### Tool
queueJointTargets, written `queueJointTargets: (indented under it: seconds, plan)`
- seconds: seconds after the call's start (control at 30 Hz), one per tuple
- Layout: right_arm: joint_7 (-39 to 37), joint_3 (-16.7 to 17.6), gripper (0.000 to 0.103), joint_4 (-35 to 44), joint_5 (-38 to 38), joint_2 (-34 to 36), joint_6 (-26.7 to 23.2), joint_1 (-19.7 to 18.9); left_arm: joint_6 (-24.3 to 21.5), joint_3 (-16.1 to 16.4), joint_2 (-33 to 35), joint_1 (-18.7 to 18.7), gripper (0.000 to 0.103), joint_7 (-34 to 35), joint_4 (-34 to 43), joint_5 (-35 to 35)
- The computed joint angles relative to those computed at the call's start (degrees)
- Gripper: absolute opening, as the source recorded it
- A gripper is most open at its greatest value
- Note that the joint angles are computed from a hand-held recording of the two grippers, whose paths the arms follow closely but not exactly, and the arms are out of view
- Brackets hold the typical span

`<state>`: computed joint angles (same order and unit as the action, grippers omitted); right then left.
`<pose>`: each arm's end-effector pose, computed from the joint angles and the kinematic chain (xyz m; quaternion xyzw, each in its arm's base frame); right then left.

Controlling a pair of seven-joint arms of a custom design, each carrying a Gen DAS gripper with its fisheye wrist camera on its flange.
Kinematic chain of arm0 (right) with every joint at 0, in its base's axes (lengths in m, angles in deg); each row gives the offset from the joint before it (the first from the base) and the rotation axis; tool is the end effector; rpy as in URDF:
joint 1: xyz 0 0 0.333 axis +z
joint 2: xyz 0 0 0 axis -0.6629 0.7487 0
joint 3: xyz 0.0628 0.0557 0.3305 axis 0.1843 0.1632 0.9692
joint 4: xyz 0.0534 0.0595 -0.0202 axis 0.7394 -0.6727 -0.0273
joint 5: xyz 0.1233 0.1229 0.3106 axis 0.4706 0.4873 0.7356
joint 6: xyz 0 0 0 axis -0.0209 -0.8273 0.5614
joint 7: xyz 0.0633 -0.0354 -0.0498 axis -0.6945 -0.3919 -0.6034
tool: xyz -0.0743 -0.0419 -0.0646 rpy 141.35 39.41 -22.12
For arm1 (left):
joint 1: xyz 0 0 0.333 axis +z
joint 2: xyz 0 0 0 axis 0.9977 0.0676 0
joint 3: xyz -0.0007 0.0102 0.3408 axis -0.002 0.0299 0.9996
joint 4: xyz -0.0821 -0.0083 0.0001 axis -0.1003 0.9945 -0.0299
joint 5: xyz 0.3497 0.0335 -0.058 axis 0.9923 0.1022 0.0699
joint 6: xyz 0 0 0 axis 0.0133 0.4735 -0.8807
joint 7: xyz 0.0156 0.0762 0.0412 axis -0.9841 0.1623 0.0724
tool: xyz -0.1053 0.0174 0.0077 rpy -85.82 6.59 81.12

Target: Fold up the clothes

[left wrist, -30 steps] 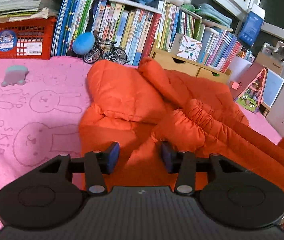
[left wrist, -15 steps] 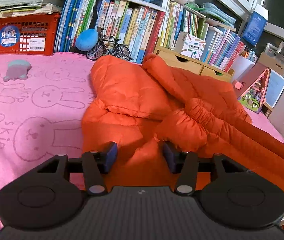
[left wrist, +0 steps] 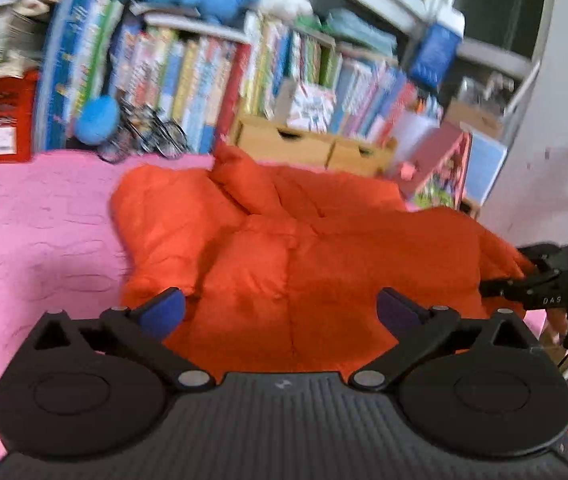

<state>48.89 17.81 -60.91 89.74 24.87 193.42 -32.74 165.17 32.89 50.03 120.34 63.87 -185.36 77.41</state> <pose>0.6737 0.2870 0.3997 -0.8029 0.3875 -0.1790 0.4161 0.6952 -0.0963 0.4036 -0.5137 0.6962 -0.4810 0.1419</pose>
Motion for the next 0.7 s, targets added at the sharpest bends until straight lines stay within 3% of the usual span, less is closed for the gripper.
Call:
queueJointTargets:
  seconds: [0.03,0.13,0.2,0.23,0.3,0.33,0.37,0.4,0.43,0.47,0.6,0.67,0.7]
  plan:
    - [0.8,-1.4,0.031,0.7,-0.9,0.5,0.0,1.1,-2.4,0.5,1.0,-1.3,0.103,0.0,2.3,-0.3]
    - [-2.8,1.3,0.032,-0.8,-1.8,1.0,1.3,-0.4,-9.2,2.6,3.6,-5.8,0.103,1.4,9.6,-3.0]
    - [-7.3,6.9,0.032,-2.5,-2.3,1.4,2.4,-4.4,-11.0,3.6,4.5,-7.4,0.103,1.5,12.1,-5.2]
    - [-9.5,9.7,0.032,-3.4,-2.5,1.5,2.8,-6.5,-11.4,1.9,5.9,-6.5,0.103,2.6,12.4,-6.5]
    - [-11.7,14.7,0.033,-5.7,-1.7,1.5,5.6,-10.4,-9.2,-0.2,7.3,-5.1,0.098,4.1,11.1,-8.7]
    - [-12.4,17.2,0.039,-6.9,-1.9,1.6,7.1,-12.5,-7.1,1.2,6.2,-5.9,0.081,5.1,10.0,-11.5]
    - [-12.3,19.3,0.044,-8.0,-2.2,1.9,9.1,-14.2,-4.7,4.6,4.1,-7.6,0.058,2.4,8.8,-10.3]
    - [-11.9,21.8,0.058,-9.4,-2.3,2.3,12.9,-16.1,-2.7,8.4,1.9,-9.9,0.049,0.7,7.8,-10.7]
    - [-11.2,24.5,0.067,-11.0,-2.8,2.8,16.8,-18.2,-1.4,10.3,0.7,-10.9,0.045,-0.4,6.9,-10.6]
    - [-10.3,26.1,0.069,-11.6,-3.6,3.3,18.9,-19.6,-0.3,11.6,-0.1,-11.5,0.042,-1.5,6.1,-10.4]
    - [-6.2,39.1,0.093,-18.1,-11.1,8.2,23.8,-33.1,1.9,9.2,-0.7,-8.1,0.037,-4.3,2.3,-8.2]
    - [-4.4,41.1,0.098,-20.8,-13.1,8.6,24.2,-36.7,3.1,8.3,-0.8,-6.7,0.037,-5.6,0.9,-6.9]
    - [-3.6,40.2,0.099,-21.3,-13.0,7.7,24.3,-36.8,3.3,7.7,-0.5,-6.2,0.037,-6.3,0.7,-6.3]
